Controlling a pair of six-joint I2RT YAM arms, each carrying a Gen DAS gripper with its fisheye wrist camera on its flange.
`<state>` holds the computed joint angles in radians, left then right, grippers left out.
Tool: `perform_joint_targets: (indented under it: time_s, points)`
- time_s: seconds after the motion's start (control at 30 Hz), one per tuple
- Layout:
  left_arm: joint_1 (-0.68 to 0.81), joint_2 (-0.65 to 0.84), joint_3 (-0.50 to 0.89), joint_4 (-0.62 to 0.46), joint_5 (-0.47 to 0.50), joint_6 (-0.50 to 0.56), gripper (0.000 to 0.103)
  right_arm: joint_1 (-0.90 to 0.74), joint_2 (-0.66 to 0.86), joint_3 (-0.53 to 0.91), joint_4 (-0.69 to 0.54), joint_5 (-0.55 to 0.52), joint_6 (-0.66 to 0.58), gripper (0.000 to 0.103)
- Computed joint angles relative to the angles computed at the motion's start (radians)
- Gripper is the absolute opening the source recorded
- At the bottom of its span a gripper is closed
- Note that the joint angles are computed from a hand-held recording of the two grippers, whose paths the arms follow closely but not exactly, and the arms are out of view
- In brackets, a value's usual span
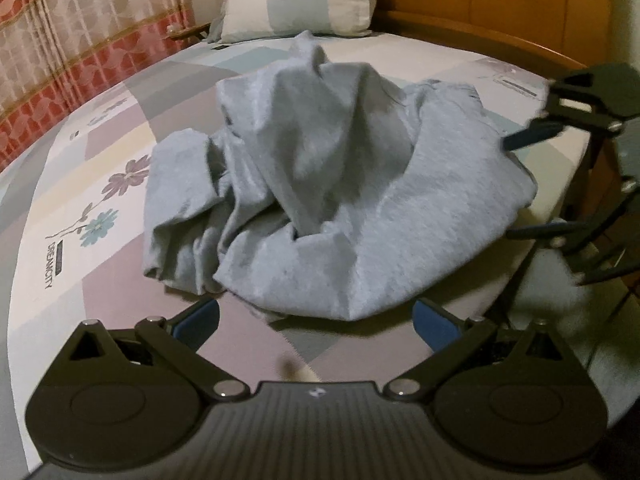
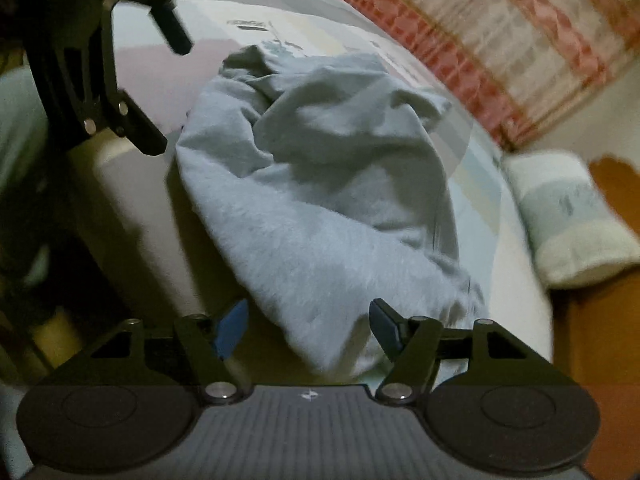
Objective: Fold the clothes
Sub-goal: 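Lift the sweatpants by the waistband with the right gripper, shaking them out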
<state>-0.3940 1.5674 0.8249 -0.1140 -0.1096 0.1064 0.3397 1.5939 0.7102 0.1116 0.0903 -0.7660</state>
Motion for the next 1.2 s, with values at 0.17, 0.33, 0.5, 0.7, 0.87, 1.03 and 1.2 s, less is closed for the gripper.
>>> perform_joint_targets:
  time_s: [0.17,0.33,0.5,0.7,0.87,1.03,1.2]
  points:
    - [-0.014,-0.019,-0.010,0.002,0.004,0.026,0.102,0.027,0.108,0.001,0.184,0.088,-0.105,0.068]
    - [-0.003,-0.007,-0.008,0.008,0.001,0.052,0.102,-0.016,0.099,0.093,0.136,0.023,-0.050,0.064]
    - [0.007,0.028,0.017,0.014,0.009,0.062,0.102,-0.043,0.151,0.216,0.005,-0.034,-0.049,0.027]
    - [0.022,0.043,0.039,0.031,0.044,0.123,0.102,-0.099,0.224,0.425,-0.194,-0.123,0.024,0.018]
    - [0.042,0.074,0.122,0.033,0.103,0.266,0.102,-0.189,0.401,0.816,-0.566,-0.254,0.113,0.017]
    - [0.074,0.139,0.275,-0.060,0.209,0.358,0.102,-0.229,0.546,1.112,-0.765,-0.276,0.112,0.017]
    - [0.093,0.189,0.363,-0.104,0.254,0.402,0.102,-0.254,0.701,1.410,-0.883,-0.292,0.154,0.017]
